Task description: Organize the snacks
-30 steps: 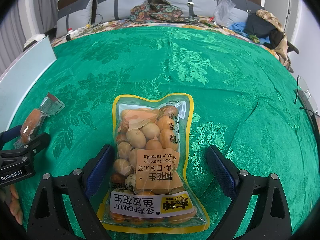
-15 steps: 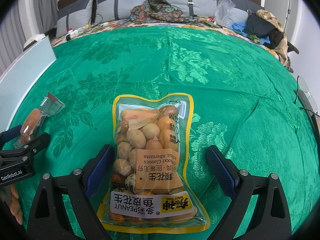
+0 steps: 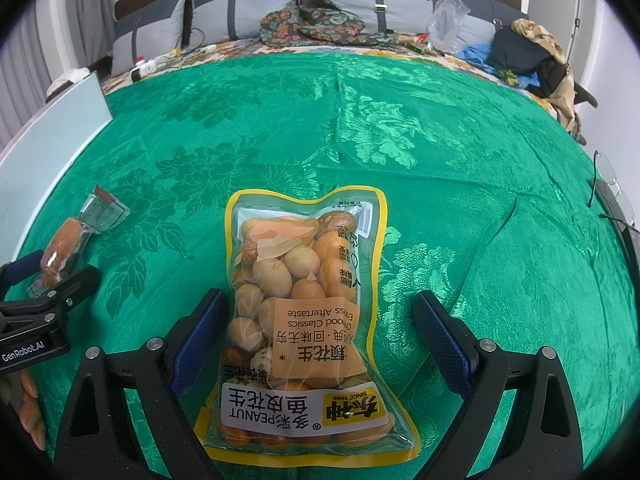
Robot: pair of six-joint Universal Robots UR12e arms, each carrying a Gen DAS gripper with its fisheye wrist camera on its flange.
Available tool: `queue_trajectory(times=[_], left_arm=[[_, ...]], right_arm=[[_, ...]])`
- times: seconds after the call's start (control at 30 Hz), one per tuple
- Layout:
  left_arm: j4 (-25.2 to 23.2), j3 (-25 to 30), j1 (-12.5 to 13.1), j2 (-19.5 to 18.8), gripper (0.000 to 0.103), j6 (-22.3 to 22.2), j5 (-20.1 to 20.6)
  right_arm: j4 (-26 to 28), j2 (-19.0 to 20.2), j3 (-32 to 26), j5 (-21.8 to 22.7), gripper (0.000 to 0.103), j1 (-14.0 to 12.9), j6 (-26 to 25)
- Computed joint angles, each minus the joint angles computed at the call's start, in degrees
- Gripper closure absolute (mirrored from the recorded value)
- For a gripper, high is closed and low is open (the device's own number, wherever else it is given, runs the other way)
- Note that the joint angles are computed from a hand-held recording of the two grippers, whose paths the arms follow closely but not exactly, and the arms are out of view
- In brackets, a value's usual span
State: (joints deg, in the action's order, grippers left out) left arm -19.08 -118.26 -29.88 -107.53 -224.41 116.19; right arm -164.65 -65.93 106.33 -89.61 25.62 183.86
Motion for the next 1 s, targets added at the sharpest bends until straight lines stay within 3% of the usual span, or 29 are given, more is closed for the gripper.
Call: queue_trajectory(times=[0.23,0.33,0.4,0.47,0.57,0.7,0.83,0.87,0.9,0.93,0.97,1.0], left_arm=[[0.0,0.0,0.0,0.0,0.0,0.0,0.0],[-0.2,-0.1,0.3,0.2,0.0,1.0,-1.2],[-1.5,0.0,1.3,0.9,0.0,3.9,-4.5],[-2.8,-0.5,3.3,2.5,0.0,8.2,-11.4],[-0.3,-2.5,5.6,4.4,0.0,8.4,-18.6],[-4.2,-0.6,4.9,4.0,0.0,11.6,-16.7],[-13.7,4.6,3.3,1.2,0.003,14.2,-10.9],[-12.8,4.6,3.5,1.2,0.007,13.8,-11.5],[-12.3,4.4,3.8,1.3,0.02,13.4,-12.7],[-10.9,3.9,4.0,1.7,0.041,12.3,-13.6],[-10.7,3.7,4.0,2.0,0.048,12.2,-13.5],[-10.3,3.4,3.9,2.2,0.059,12.4,-13.6]], right_arm=[[0.7,-0.2,-0.1,0.5,0.007,-0.1,-1.5],[4.8,-1.3,-0.4,5.0,0.009,-1.4,-3.3],[8.1,-2.4,-0.5,11.2,0.009,-3.3,-3.1],[10.6,-3.4,-0.7,15.1,0.009,-4.9,-2.4],[14.2,-4.8,-1.4,19.7,0.009,-7.4,1.1],[24.4,-4.6,-5.2,20.2,0.009,-7.7,1.6],[32.7,-2.3,-9.3,13.8,0.009,-3.7,-1.8],[33.5,-1.7,-9.8,11.9,0.009,-2.7,-1.6],[34.1,-0.8,-10.3,9.7,0.009,-1.6,-1.2],[34.6,-0.3,-10.6,8.4,0.009,-0.9,-1.2],[33.4,-0.3,-10.3,7.1,0.011,-0.4,-1.5],[30.7,-0.6,-9.4,6.0,0.02,0.1,-2.9]])
